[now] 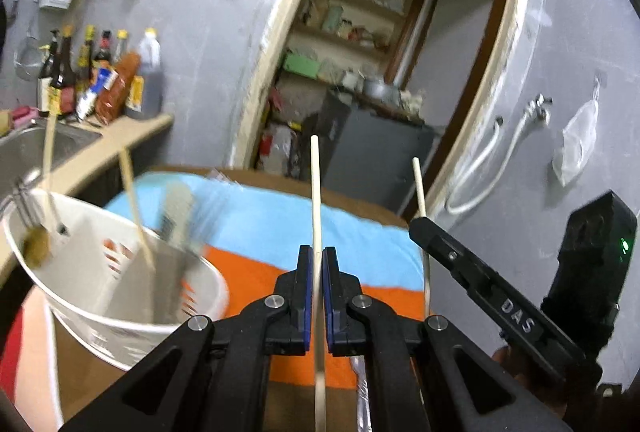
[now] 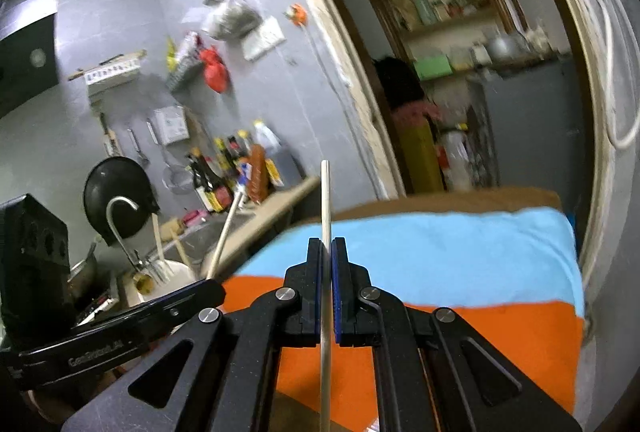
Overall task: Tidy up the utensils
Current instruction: 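Carry both chopsticks over the white basket and open both grippers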
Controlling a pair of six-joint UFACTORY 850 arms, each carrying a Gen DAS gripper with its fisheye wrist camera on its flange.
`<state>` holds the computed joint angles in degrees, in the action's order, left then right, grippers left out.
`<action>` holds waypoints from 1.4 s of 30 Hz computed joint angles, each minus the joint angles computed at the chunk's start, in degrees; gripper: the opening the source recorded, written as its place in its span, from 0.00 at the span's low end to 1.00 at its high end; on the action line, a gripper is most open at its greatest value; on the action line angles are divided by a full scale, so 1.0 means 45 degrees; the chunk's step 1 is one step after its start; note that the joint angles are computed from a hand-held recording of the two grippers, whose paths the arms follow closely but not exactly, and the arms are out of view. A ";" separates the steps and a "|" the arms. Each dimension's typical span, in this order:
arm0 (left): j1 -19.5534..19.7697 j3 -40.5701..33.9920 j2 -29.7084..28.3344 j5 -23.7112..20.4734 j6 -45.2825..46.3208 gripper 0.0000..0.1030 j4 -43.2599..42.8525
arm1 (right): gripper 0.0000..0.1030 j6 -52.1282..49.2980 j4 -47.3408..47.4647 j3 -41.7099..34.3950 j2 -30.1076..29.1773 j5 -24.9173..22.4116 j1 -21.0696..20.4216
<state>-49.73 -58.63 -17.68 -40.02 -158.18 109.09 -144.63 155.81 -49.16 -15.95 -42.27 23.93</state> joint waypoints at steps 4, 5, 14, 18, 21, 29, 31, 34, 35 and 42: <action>0.0173 0.0602 0.0767 -0.0740 -0.0165 0.04 0.0135 | 0.04 0.0064 0.0482 -0.0085 0.0276 -0.0652 0.0554; 0.0230 0.0781 0.1015 -0.0893 -0.0172 0.04 0.0171 | 0.04 0.0262 0.0533 -0.0189 0.0245 -0.0871 0.0681; 0.1408 0.2559 0.2913 -0.2087 -0.0887 0.04 0.0733 | 0.04 0.0968 0.1745 -0.1851 -0.0890 -0.2438 0.1920; 0.2432 0.3167 0.3200 -0.1939 -0.2154 0.04 0.1663 | 0.04 -0.0155 0.2978 -0.2778 -0.1644 -0.2555 0.2623; 0.3007 0.3317 0.3040 -0.1759 -0.2763 0.04 0.2275 | 0.04 -0.0780 0.3440 -0.3237 -0.2082 -0.2331 0.2924; 0.3611 0.3331 0.2536 -0.1706 -0.3843 0.04 0.3343 | 0.04 -0.1428 0.4109 -0.3364 -0.2526 -0.1828 0.3137; 0.3682 0.3263 0.2355 -0.1727 -0.4082 0.04 0.3653 | 0.04 -0.1501 0.4223 -0.3387 -0.2568 -0.1816 0.3132; 0.3538 0.3301 0.2156 -0.2279 -0.4216 0.04 0.3726 | 0.04 -0.1802 0.4511 -0.3328 -0.2573 -0.1848 0.3165; 0.3489 0.3312 0.2089 -0.2484 -0.4219 0.04 0.3756 | 0.04 -0.1912 0.4585 -0.3340 -0.2595 -0.1836 0.3183; 0.2996 0.3434 0.1862 -0.3751 -0.3634 0.05 0.3550 | 0.04 -0.2548 0.4974 -0.3312 -0.2655 -0.1660 0.3363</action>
<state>-36.25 -43.18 -9.30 -56.90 -174.53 125.07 -156.09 178.19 -64.06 -27.90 -49.74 39.06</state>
